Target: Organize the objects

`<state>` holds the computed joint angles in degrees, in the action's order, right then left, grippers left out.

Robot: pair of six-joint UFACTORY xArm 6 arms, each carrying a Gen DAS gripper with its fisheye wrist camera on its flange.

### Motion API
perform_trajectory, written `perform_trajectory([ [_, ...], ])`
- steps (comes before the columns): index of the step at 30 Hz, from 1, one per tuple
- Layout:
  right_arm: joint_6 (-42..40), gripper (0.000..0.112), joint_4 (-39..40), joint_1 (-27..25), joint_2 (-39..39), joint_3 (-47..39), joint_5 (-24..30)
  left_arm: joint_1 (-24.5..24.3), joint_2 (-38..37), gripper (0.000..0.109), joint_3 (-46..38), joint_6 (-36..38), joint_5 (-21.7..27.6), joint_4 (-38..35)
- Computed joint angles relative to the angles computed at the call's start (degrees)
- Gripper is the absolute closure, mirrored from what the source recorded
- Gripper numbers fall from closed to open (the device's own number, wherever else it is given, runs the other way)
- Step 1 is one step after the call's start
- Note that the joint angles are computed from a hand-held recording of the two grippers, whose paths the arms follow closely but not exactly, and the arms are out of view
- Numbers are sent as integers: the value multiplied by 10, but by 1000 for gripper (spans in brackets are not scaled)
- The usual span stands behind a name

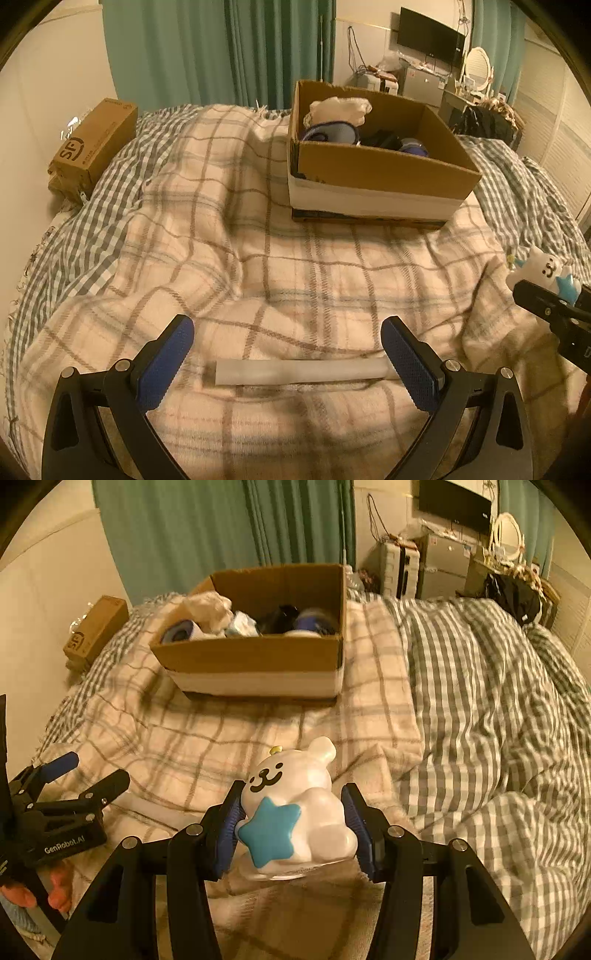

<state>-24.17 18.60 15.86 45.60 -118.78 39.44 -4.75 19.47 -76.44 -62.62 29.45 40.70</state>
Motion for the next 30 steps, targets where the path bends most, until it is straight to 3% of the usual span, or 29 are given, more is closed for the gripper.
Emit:
perform_trajectory([
  [3, -12, 60, 4, 4, 2, -3, -1, -1, 3, 6, -3, 26, -3, -19],
  [11, -12, 60, 20, -1, 30, -44, 36, -28, 71, 7, -69, 141, 59, -86],
  [15, -12, 60, 23, -1, 36, -53, 45, -45, 110, 16, -108, 234, 96, -134],
  [22, -10, 60, 32, -5, 49, -74, 62, -46, 153, 16, -158, 360, 137, -242],
  [30, -14, 60, 38, -6, 48, -73, 62, -43, 153, 16, -157, 371, 142, -260],
])
